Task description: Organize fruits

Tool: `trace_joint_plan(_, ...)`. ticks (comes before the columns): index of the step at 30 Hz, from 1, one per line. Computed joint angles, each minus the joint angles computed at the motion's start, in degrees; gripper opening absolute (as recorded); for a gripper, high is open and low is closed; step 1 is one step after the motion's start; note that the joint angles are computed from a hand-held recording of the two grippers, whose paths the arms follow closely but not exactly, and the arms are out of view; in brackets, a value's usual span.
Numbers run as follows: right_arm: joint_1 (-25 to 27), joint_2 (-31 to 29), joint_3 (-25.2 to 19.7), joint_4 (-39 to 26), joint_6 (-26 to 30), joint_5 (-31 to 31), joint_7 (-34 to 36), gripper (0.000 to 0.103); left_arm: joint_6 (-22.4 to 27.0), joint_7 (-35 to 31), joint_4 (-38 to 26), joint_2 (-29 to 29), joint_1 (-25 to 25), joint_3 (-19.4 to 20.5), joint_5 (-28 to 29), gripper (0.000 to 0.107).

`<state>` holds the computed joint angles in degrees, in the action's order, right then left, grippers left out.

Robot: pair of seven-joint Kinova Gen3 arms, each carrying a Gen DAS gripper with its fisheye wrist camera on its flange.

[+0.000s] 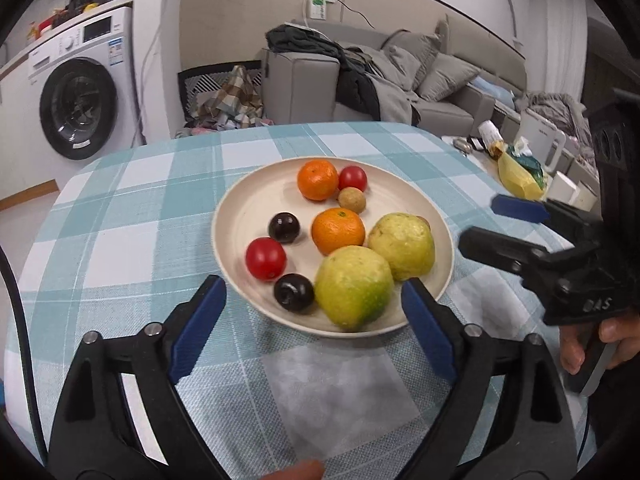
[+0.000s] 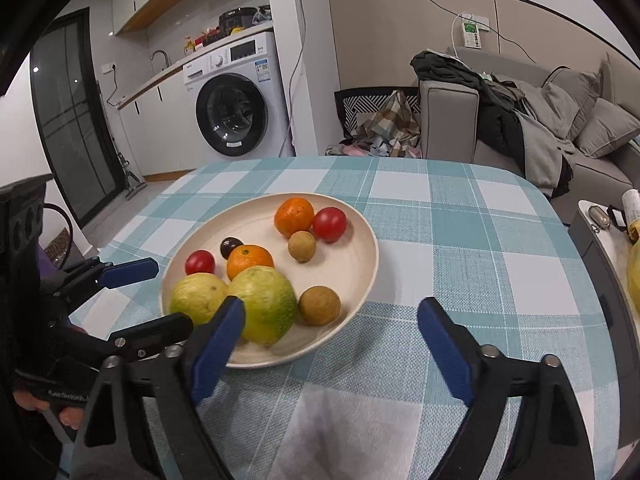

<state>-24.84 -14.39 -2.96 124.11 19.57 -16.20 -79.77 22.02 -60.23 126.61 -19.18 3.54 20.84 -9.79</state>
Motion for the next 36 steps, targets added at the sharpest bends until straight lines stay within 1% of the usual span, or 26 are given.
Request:
trace_joint_plan(1, -0.6, -0.5, 0.5, 0.3, -0.1, -0.5, 0.4, 0.102, -0.4, 0.3, 0.6, -1.0, 0.0, -0.4, 0.3, 0.098)
trace_joint_plan(3, -3.8, -1.7, 3.8, 1.4, -0.7, -3.4, 3.2, 0.103, -1.8, 1.3, 2.3, -3.7, -1.2, -0.2, 0.6, 0.102)
trace_joint_plan(6, -6.4, -3.2, 6.0, 2.8, -1.4, -5.7, 5.4, 0.103, -3.1, 1.3, 4.1, -7.2, -2.2, -0.6, 1.9, 0.102)
trace_joint_plan(10, -10.3, -4.7, 8.4, 4.2, -1.9, -8.0, 8.6, 0.103, -2.8, 0.5, 5.4, -10.8, -3.7, -0.4, 3.6, 0.102)
trace_joint_plan(12, -10.3, -5.8, 7.2, 5.5, -3.6, -7.8, 8.5, 0.103, -2.5, -0.2, 5.7, -11.9, -3.9, -0.4, 4.4, 0.102)
trace_joint_plan(14, -11.0, -6.9, 6.5, 6.9, -5.6, -7.3, 8.0, 0.103, -2.3, -0.6, 5.9, -12.8, -4.6, 0.4, 4.8, 0.102)
trace_joint_plan(17, -10.6, -8.1, 4.8, 8.0, -7.3, -5.2, 5.9, 0.103, -2.8, -1.3, 6.1, -13.6, -5.5, 1.6, 5.4, 0.102)
trace_joint_plan(20, -12.1, -9.3, 5.2, 9.2, -9.3, -3.1, 4.4, 0.103, -2.5, -2.0, 6.0, -13.9, -5.7, 2.1, 5.9, 0.102)
trace_joint_plan(24, -12.7, -10.1, 5.1, 10.2, -11.2, -0.4, 1.5, 0.103, -2.6, -2.4, 5.9, -14.0, -6.8, 3.1, 6.4, 0.102)
trace_joint_plan(30, -11.4, -10.8, 2.7, 11.1, -13.0, 3.9, -2.7, 0.103, -2.3, -2.7, 5.6, -14.6, -7.8, 4.2, 6.7, 0.102)
trace_joint_plan(36, -11.5, -10.9, 2.3, 11.1, -13.2, 7.0, -5.3, 0.103, -1.3, -2.6, 5.0, -14.8, -8.5, 4.5, 7.0, 0.102)
